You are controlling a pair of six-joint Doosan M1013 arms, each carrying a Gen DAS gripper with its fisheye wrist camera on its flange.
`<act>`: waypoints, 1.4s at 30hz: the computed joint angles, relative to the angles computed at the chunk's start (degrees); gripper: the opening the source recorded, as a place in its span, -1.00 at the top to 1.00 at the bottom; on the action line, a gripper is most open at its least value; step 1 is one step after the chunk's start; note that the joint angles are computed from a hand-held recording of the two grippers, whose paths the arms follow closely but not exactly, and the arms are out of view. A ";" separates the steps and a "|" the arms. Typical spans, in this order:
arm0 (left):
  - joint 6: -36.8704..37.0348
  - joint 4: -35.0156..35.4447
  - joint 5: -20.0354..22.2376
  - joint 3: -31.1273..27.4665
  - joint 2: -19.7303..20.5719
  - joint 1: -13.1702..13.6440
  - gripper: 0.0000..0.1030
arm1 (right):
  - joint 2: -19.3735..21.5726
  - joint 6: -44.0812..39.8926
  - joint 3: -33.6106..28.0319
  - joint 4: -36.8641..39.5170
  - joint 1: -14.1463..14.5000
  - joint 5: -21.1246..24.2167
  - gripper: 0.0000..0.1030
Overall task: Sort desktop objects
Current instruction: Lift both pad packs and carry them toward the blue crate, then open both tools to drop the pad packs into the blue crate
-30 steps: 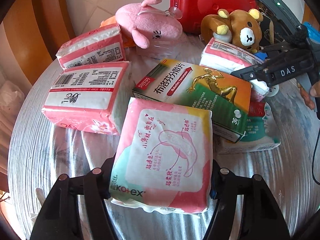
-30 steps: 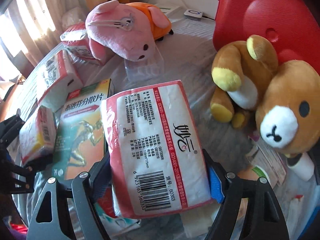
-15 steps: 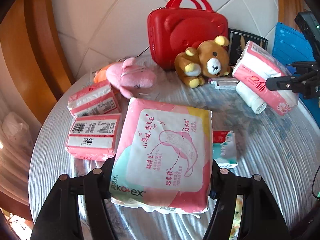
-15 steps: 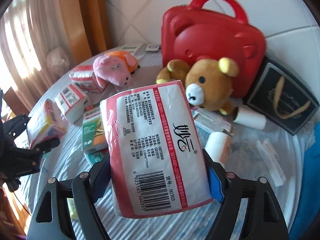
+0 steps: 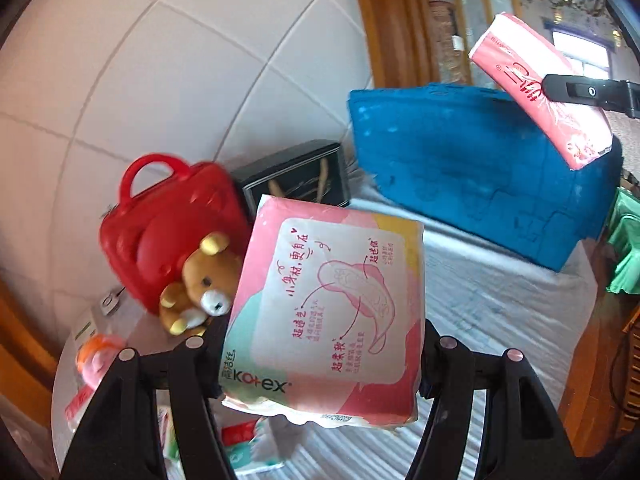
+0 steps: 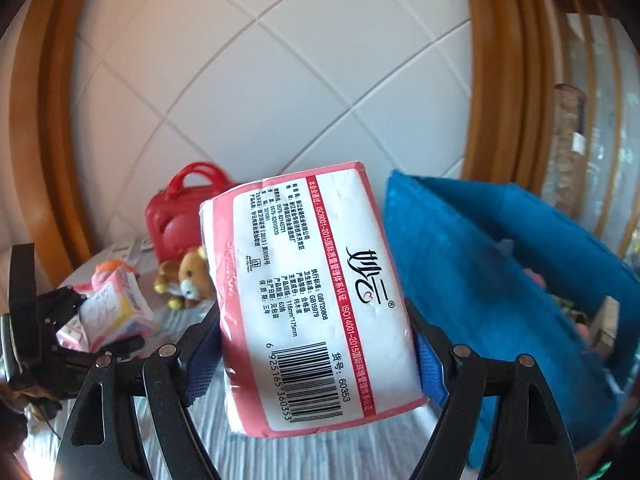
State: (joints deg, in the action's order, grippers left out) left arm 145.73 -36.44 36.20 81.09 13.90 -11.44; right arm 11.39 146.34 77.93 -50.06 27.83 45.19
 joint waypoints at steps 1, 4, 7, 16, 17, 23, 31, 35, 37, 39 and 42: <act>1.10 -0.92 0.48 -0.55 -0.06 -0.94 -0.26 | -1.30 3.38 1.27 -3.70 0.15 1.51 -0.57; 3.89 -3.60 1.16 -2.40 0.17 -4.06 -0.26 | -4.59 9.35 4.22 -9.37 -0.56 5.32 -0.58; 4.60 -6.47 2.32 -5.19 0.96 -7.06 -0.26 | -7.76 12.04 6.69 -11.24 -2.48 6.42 -0.58; -1.28 -2.57 2.97 -16.88 6.02 -17.29 -0.26 | -13.02 11.99 10.02 -9.08 -13.08 0.38 -0.59; -2.96 -1.16 3.22 -18.61 6.88 -18.25 -0.26 | -13.22 11.29 10.06 -7.96 -14.58 -0.67 -0.59; -15.56 9.87 4.53 -30.48 12.91 -23.15 -0.39 | -12.08 5.65 8.46 -3.14 -20.65 -3.25 -0.79; -28.42 23.77 2.15 -35.54 15.28 -26.42 -0.51 | -13.61 10.36 9.96 -7.52 -22.64 -8.09 -0.99; -31.57 26.54 0.00 -33.79 14.47 -26.58 -0.52 | -15.17 15.20 11.99 -11.92 -21.60 -9.06 -0.99; -33.02 26.80 0.28 -34.09 14.80 -26.67 -0.52 | -15.49 16.05 12.52 -14.06 -21.01 -8.21 -0.99; -35.83 28.92 -1.39 -31.59 13.63 -26.69 -0.52 | -15.52 16.35 12.65 -15.43 -20.50 -7.15 -0.99; -39.92 32.61 -3.63 -28.26 12.06 -26.57 -0.52 | -15.70 17.05 13.48 -17.01 -19.86 -6.47 -0.99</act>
